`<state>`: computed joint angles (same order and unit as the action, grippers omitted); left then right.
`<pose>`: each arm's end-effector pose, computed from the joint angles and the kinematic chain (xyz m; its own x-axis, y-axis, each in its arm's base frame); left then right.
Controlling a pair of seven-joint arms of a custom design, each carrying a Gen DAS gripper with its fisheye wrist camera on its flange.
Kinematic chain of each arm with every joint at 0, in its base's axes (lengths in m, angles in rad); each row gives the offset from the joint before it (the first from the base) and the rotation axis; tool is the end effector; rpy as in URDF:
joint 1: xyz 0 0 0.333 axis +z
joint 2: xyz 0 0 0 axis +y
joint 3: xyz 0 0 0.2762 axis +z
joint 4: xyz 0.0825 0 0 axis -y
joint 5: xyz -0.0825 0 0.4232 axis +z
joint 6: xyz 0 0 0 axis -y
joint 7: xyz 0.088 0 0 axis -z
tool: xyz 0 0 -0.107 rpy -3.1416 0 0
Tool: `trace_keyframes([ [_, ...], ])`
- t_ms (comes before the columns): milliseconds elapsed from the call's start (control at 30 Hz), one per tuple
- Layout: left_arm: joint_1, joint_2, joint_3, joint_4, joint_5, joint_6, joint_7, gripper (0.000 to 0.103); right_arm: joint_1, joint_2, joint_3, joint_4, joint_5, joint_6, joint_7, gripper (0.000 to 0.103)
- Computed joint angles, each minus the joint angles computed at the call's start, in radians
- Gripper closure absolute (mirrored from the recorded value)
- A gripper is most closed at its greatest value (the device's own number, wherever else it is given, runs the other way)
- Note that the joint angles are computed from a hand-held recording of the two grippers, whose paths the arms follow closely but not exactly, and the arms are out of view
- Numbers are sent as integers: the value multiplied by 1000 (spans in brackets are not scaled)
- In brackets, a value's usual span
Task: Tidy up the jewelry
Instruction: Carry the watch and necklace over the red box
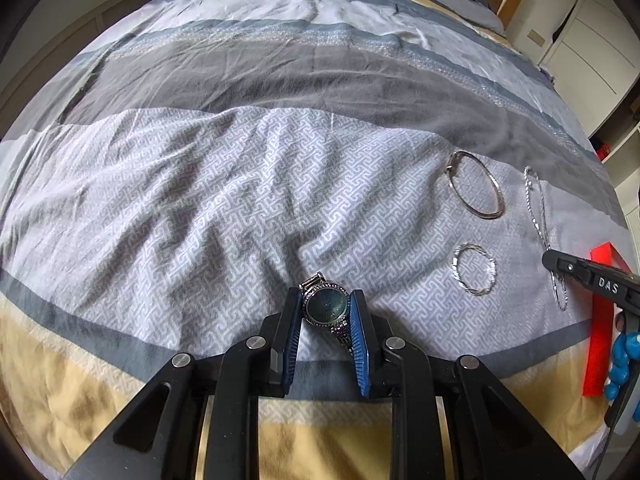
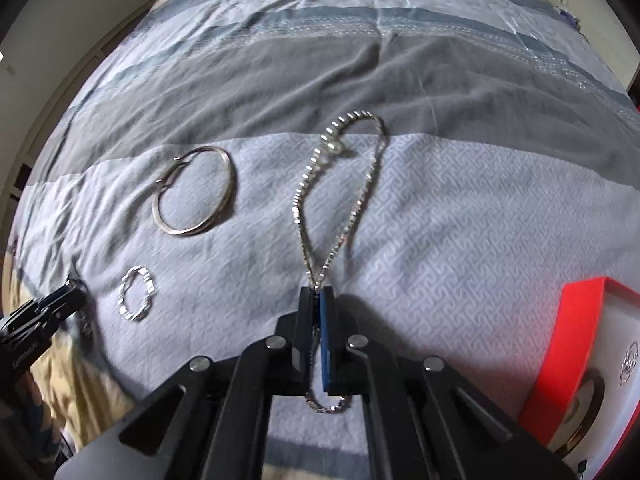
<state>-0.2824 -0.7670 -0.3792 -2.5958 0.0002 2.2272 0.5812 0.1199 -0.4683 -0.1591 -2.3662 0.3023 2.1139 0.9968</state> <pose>0.3405 -0.2592 0.4759 0.3384 -0.9298 0.1446 -0.8383 -0.3677 -0.4026 0.4865 -0.0071 0.4733 0.4257 -0.8830 -0.1977 -0.8754 -0.3466 -0.3370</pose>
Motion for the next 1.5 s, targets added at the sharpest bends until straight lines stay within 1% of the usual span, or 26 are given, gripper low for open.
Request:
trace_keyframes([
  [233, -2, -3, -21, 51, 21, -51, -15, 80, -14, -120, -58, -26, 66, -105, -37, 101],
  [400, -12, 17, -30, 102, 33, -78, -6, 80, -29, -165, -89, -7, 104, -161, -44, 101],
  [533, -19, 48, -39, 154, 44, -88, 6, 80, -36, -188, -103, 14, 133, -184, -44, 101],
  [767, -22, 147, -63, 296, 81, -88, 27, 80, -64, -219, -157, 80, 169, -248, -55, 101],
  [933, -30, 260, -84, 429, 121, -65, 45, 80, -101, -209, -202, 150, 177, -294, -71, 101],
  [1133, -65, 466, -110, 622, 198, -10, 54, 80, -166, -173, -244, 214, 162, -313, -93, 101],
  [1300, -129, 675, -109, 804, 285, 11, 49, 80, -226, -123, -266, 241, 140, -309, -107, 101],
  [1500, -232, 899, -69, 1016, 366, -6, 64, 80, -295, -61, -279, 247, 129, -288, -128, 101],
])
